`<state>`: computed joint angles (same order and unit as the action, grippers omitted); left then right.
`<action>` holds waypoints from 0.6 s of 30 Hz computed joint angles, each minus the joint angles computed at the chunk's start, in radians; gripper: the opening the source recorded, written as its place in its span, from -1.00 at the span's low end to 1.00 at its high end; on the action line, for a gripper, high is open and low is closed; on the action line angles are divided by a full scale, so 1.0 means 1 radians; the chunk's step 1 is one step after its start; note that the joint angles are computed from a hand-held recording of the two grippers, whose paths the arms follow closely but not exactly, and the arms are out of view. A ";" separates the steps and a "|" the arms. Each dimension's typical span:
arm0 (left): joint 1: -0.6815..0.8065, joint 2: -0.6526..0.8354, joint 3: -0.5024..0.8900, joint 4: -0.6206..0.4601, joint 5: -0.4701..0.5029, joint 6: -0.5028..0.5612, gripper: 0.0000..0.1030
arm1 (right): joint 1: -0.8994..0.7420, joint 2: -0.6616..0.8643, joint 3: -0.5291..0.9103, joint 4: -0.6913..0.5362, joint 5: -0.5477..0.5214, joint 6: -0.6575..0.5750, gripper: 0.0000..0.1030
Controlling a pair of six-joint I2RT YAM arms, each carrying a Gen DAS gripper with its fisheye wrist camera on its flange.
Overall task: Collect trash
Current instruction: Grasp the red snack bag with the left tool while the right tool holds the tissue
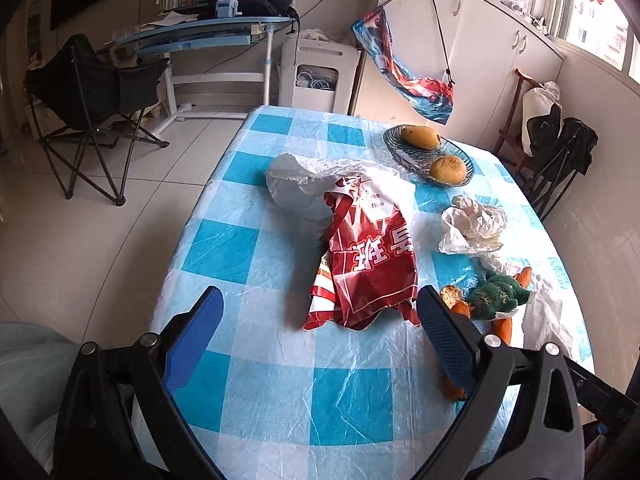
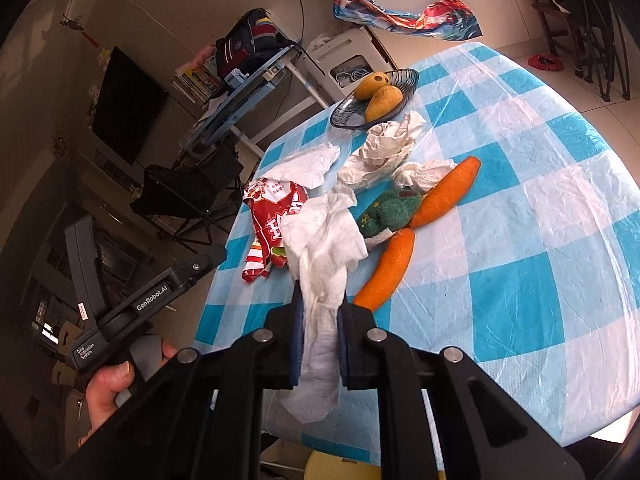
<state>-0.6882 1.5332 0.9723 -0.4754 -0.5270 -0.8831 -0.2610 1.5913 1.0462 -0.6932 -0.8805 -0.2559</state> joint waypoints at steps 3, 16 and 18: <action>0.040 0.106 0.071 0.029 0.019 0.043 0.82 | 0.000 0.020 0.006 0.007 -0.007 0.006 -0.72; 0.080 0.353 0.257 0.069 0.067 0.159 0.82 | -0.075 0.067 0.013 -0.011 -0.076 0.033 -0.67; 0.082 0.368 0.269 0.066 0.076 0.165 0.82 | -0.075 0.075 0.016 -0.018 -0.082 0.032 -0.67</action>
<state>-0.6064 1.9012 1.2410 -0.4090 -0.4514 -0.7184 -0.3365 1.6668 1.0625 -0.7109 -0.9620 -0.2240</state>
